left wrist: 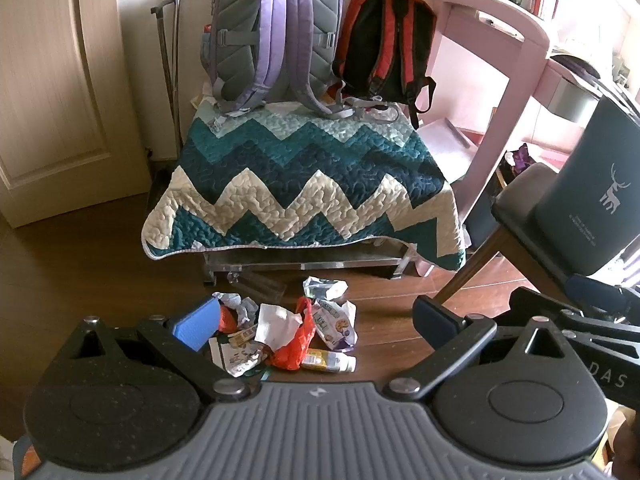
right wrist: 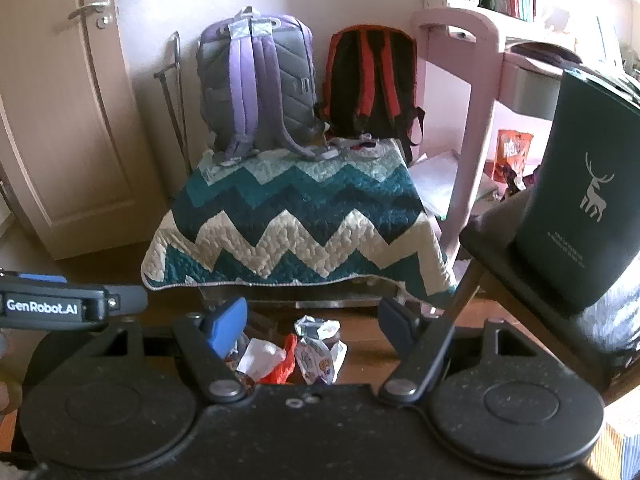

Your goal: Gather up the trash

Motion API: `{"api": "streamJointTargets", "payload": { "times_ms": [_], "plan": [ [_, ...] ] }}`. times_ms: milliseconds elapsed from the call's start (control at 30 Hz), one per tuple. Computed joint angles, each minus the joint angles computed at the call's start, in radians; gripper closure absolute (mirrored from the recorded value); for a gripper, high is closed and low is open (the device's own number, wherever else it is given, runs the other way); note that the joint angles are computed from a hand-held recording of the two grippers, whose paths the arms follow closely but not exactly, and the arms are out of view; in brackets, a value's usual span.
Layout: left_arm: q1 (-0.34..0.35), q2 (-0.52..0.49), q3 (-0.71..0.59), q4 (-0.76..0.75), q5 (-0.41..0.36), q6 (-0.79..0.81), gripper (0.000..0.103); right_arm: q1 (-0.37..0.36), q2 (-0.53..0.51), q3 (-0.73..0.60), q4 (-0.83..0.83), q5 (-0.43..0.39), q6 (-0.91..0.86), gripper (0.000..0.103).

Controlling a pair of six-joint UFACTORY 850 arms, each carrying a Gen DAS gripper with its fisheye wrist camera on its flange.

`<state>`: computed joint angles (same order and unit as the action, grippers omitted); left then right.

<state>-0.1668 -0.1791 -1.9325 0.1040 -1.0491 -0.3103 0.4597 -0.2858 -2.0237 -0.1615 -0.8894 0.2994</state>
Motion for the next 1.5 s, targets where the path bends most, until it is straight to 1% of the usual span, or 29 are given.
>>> {"api": "streamJointTargets", "payload": {
  "times_ms": [100, 367, 533, 1500],
  "plan": [
    [-0.005, -0.008, -0.012, -0.001, 0.002, 0.003, 0.000, 0.001, 0.002, 0.001, -0.002, 0.007, -0.002, 0.031],
    [-0.010, -0.005, -0.005, -0.012, 0.022, 0.019, 0.000, 0.008, 0.015, 0.022, -0.033, 0.022, 0.040, 0.031],
    [-0.013, 0.004, 0.010, -0.015, 0.041, 0.030, 0.000, 0.006, 0.017, 0.024, -0.030, 0.025, 0.033, 0.031],
    [-0.014, -0.002, 0.005, -0.026, 0.038, 0.029, 0.000, 0.011, 0.009, 0.015, -0.030, 0.022, 0.023, 0.031]
  ]
}}
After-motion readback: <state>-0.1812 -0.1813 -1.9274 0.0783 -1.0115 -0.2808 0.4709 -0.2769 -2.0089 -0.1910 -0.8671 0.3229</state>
